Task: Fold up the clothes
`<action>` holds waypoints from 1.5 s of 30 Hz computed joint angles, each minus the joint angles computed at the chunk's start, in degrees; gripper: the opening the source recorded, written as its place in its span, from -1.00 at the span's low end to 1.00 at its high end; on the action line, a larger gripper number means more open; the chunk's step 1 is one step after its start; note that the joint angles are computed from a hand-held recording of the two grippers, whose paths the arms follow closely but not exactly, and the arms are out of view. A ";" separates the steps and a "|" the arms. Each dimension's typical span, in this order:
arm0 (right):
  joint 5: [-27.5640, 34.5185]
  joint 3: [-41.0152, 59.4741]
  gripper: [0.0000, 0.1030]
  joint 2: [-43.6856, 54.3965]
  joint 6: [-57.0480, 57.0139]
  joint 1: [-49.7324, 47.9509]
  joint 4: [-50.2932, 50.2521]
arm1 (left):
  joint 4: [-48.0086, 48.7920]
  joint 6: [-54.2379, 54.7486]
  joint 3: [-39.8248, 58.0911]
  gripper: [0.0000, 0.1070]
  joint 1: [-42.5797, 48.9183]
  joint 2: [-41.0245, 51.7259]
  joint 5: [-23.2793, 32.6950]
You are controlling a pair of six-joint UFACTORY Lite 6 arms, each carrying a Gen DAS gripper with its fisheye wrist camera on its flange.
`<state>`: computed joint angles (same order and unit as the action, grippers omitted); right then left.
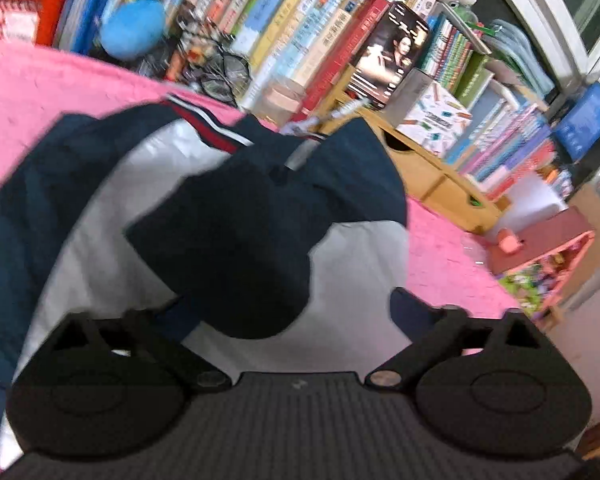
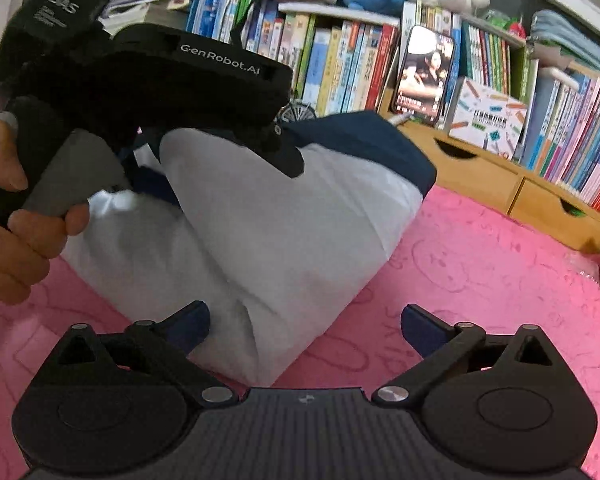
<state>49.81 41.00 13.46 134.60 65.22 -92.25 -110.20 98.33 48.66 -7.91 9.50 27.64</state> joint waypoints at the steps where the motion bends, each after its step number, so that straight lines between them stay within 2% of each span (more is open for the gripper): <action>1: -0.35 -0.67 1.00 -0.73 0.68 -0.18 -0.33 | -2.79 4.86 -0.75 0.17 0.13 -0.40 -0.34; 2: -0.39 -1.68 1.00 -1.71 1.85 -0.32 -0.58 | -3.59 7.77 -1.89 0.03 0.81 -1.75 -1.35; 3: -0.30 -2.82 1.00 -2.75 3.38 -0.44 -0.99 | -3.33 8.58 -2.53 -0.03 1.15 -2.95 -2.67; 5: 0.42 -5.11 0.97 -4.91 6.54 -0.68 -1.28 | 2.94 3.98 -2.99 -0.17 4.33 -4.38 -2.15; 6: -0.12 -7.25 0.61 -6.90 9.34 -1.04 -3.51 | 4.98 2.85 -3.10 -0.22 6.02 -4.26 -0.53; 7: -1.01 -9.56 -0.17 -9.19 12.23 -1.51 -6.34 | 7.54 1.29 -3.06 -0.28 7.66 -4.04 1.19; 8: -1.81 -9.76 -0.45 -9.51 12.71 -1.58 -7.15 | 8.74 1.38 -3.30 -0.36 8.52 -3.99 1.87; 10: -3.54 -8.66 -0.53 -9.06 11.29 -1.50 -6.77 | 6.28 5.51 -4.93 -0.40 7.96 -5.26 0.44; 12: -2.61 -6.90 -0.53 -7.94 7.50 -0.58 -3.88 | 4.21 8.23 -6.12 -0.40 7.54 -6.35 -0.29; 14: -3.10 -7.71 -0.50 -9.18 7.83 -0.76 -3.93 | 7.61 5.12 -6.71 -0.40 9.24 -7.84 0.50; 15: -4.00 -9.04 -0.34 -11.00 9.12 -1.38 -4.37 | 9.98 3.50 -7.00 -0.40 11.33 -8.25 2.18; 16: -4.64 -9.76 0.02 -12.04 10.22 -2.28 -4.09 | 10.63 4.01 -7.84 -0.41 13.59 -8.75 4.19; 18: -6.21 -11.32 0.39 -14.13 12.78 -4.46 -4.42 | 8.11 10.11 -10.87 -0.39 17.68 -10.88 5.20; 19: -7.33 -12.51 0.40 -15.58 14.47 -5.73 -5.66 | 3.84 14.04 -13.19 -0.19 18.09 -13.27 2.23; 20: -7.71 -13.17 0.40 -16.45 15.26 -6.06 -6.23 | 0.10 17.40 -14.64 -0.31 17.76 -15.64 -3.13; 21: -7.39 -12.82 0.40 -16.21 14.33 -5.74 -5.33 | -1.41 20.64 -15.23 -0.33 18.71 -16.99 -6.92; 22: -6.92 -12.20 0.43 -15.71 12.93 -5.28 -4.01 | -0.54 21.48 -15.65 -0.28 20.85 -17.73 -8.31; 23: -6.44 -11.56 0.45 -15.21 11.55 -4.84 -2.72 | 2.72 19.92 -16.84 -0.28 24.03 -19.30 -7.30; 24: -5.94 -10.76 0.46 -14.77 9.95 -4.50 -1.31 | 7.52 15.97 -17.29 -0.28 27.26 -19.74 -3.89; 25: -5.64 -10.36 0.47 -14.55 9.25 -4.27 -0.58 | 13.50 9.97 -17.01 -0.24 31.27 -19.71 1.92; 27: -5.41 -9.82 0.51 -14.36 8.45 -4.12 0.30 | 23.28 -2.02 -16.17 0.10 35.67 -20.44 13.91; 28: -5.51 -9.54 0.52 -14.33 8.12 -4.29 0.55 | 25.66 -8.02 -15.16 0.39 36.29 -19.72 19.91; 29: -5.43 -9.46 0.53 -14.38 7.98 -4.19 0.81 | 26.86 -11.69 -13.47 0.55 36.54 -17.42 25.90; 30: -5.14 -9.43 0.55 -14.33 7.81 -3.93 1.20 | 27.38 -13.28 -11.74 0.58 36.22 -14.58 30.97; 31: -4.81 -9.39 0.58 -14.24 7.62 -3.65 1.63 | 27.11 -14.42 -9.58 0.60 34.43 -11.20 33.63; 32: -4.46 -9.05 0.60 -13.88 7.15 -3.57 2.16 | 26.39 -15.14 -7.96 0.61 32.18 -8.64 33.90; 33: -4.19 -8.67 0.63 -13.54 6.67 -3.51 2.66 | 25.25 -15.55 -7.16 0.61 29.47 -7.66 31.77; 35: -3.94 -8.52 0.65 -13.35 6.44 -3.36 3.13 | 22.93 -17.00 -4.32 0.61 22.33 -4.70 24.28; 38: -4.22 -8.66 0.70 -13.51 6.51 -3.67 3.21 | 18.41 -16.47 -2.07 0.67 14.80 -1.69 16.46; 41: -4.16 -8.59 0.73 -13.29 6.43 -3.84 3.32 | 9.27 -12.55 -0.18 0.83 9.88 0.54 13.08; 43: -4.05 -8.48 0.76 -13.12 6.33 -3.82 3.54 | 6.32 -12.65 1.21 0.84 8.13 2.21 11.17; 45: -4.16 -8.63 0.78 -13.17 6.54 -3.95 3.48 | 2.08 -10.09 1.75 0.72 6.78 2.92 9.84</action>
<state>45.65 32.37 0.29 141.14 61.27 -88.77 -108.12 88.24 50.41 -1.13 12.42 37.48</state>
